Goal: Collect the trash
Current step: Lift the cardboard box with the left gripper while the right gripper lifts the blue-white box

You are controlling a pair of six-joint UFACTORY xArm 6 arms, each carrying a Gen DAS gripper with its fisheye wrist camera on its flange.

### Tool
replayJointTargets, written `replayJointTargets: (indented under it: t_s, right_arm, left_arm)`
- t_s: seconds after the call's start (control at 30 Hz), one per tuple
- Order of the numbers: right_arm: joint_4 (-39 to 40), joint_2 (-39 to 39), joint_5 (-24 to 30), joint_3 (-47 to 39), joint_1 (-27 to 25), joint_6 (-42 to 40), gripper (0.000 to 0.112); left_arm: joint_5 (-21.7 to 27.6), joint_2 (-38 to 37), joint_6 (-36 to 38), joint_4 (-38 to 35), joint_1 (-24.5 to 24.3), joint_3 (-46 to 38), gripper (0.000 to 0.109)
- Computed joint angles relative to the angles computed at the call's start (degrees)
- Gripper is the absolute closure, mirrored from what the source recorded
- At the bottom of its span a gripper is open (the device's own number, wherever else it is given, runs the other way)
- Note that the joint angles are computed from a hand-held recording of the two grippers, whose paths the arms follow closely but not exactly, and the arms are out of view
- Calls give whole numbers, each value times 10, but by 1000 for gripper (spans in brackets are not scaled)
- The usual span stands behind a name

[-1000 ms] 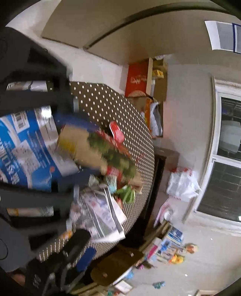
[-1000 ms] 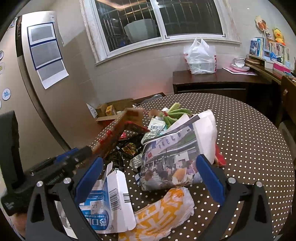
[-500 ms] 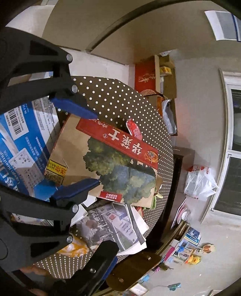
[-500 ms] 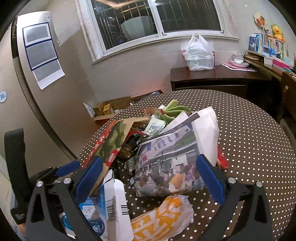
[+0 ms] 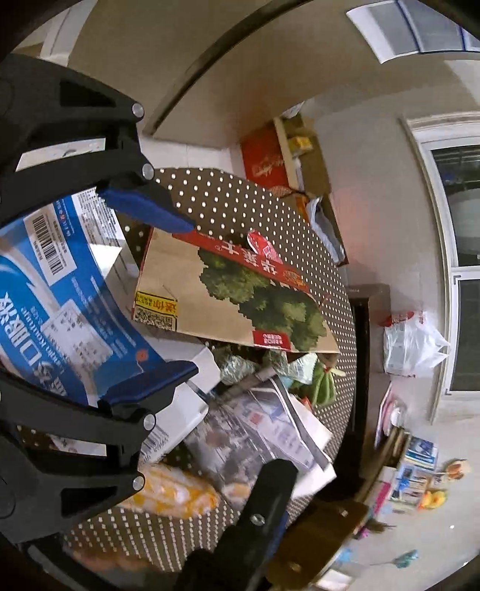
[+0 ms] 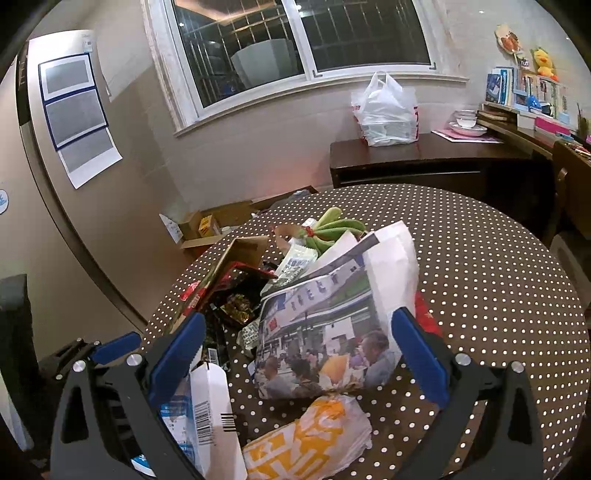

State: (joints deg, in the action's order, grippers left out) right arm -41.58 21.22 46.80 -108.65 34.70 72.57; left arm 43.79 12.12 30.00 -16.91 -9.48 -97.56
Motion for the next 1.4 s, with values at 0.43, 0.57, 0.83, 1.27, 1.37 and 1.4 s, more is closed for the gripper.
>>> replayJointTargets:
  t_s: [0.43, 0.57, 0.83, 1.27, 1.37, 1.4]
  right_arm:
    - [17, 20, 6, -23, 0, -24, 14]
    - [16, 18, 5, -24, 2, -24, 14]
    - [2, 22, 24, -40, 20, -23, 14]
    - [95, 63, 40, -97, 52, -140, 14]
    - [126, 91, 57, -129, 52, -172, 14]
    - [132, 103, 67, -146, 53, -183, 14]
  left_arm:
    - [-11, 31, -23, -10, 8, -31, 84]
    - [-32, 19, -23, -53, 15, -23, 101]
    - [-66, -25, -3, -124, 16, 18, 104]
    - [-63, -145, 26, -180, 48, 142, 104]
    - [-57, -157, 17, -173, 60, 159, 104]
    - [-59, -160, 16, -173, 62, 164, 104]
